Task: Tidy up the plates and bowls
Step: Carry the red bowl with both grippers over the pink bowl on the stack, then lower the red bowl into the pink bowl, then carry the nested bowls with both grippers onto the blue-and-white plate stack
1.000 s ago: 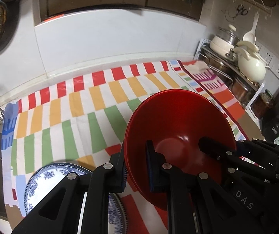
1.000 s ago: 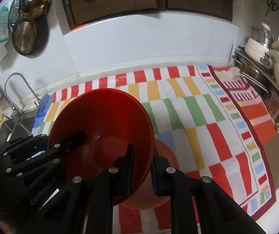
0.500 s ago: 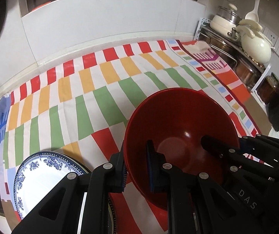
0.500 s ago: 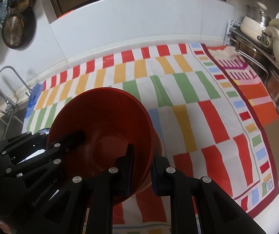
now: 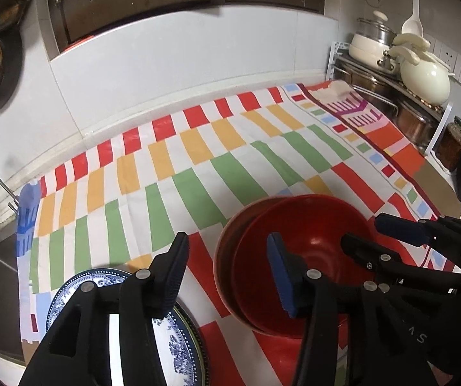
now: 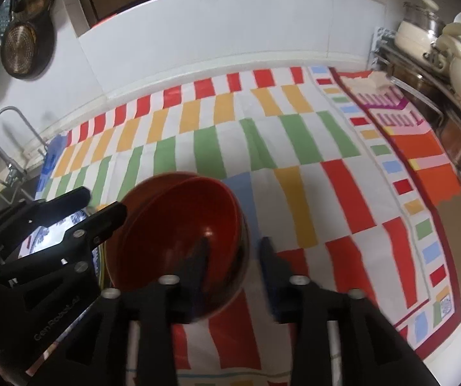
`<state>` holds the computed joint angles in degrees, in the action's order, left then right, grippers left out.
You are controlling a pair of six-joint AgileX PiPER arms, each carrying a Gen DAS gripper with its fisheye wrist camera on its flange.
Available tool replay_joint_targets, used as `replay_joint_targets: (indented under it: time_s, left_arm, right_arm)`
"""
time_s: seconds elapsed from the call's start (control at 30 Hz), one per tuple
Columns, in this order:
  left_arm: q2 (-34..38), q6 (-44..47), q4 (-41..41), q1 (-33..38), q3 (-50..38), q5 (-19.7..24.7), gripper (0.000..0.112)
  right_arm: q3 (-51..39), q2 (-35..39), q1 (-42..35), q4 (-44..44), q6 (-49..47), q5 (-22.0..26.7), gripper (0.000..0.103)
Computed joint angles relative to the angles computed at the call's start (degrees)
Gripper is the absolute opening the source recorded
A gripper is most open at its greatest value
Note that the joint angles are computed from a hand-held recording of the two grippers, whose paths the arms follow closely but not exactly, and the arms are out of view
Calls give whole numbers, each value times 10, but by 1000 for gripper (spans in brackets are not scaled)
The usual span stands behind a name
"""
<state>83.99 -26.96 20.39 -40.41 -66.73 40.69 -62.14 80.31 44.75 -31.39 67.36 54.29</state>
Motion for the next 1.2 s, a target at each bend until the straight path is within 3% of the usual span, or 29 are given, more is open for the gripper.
replay_joint_targets:
  time_s: [0.4, 0.5, 0.6, 1.0, 1.2]
  left_arm:
    - [-18, -9, 2, 15, 11, 3, 65]
    - [-20, -5, -8, 27, 18, 4, 67]
    - [-19, 1, -19, 34, 22, 5, 67]
    - [18, 75, -110, 43, 17, 8, 68]
    - [38, 85, -122, 47, 14, 3, 68]
  right_arm:
    - [-10, -14, 20, -32, 24, 32, 43]
    - [-11, -16, 20, -41, 35, 37, 50]
    - [-10, -16, 15, -42, 41, 34, 50]
    - [34, -22, -38, 18, 1, -57, 50]
    - [49, -14, -53, 39, -10, -79, 50]
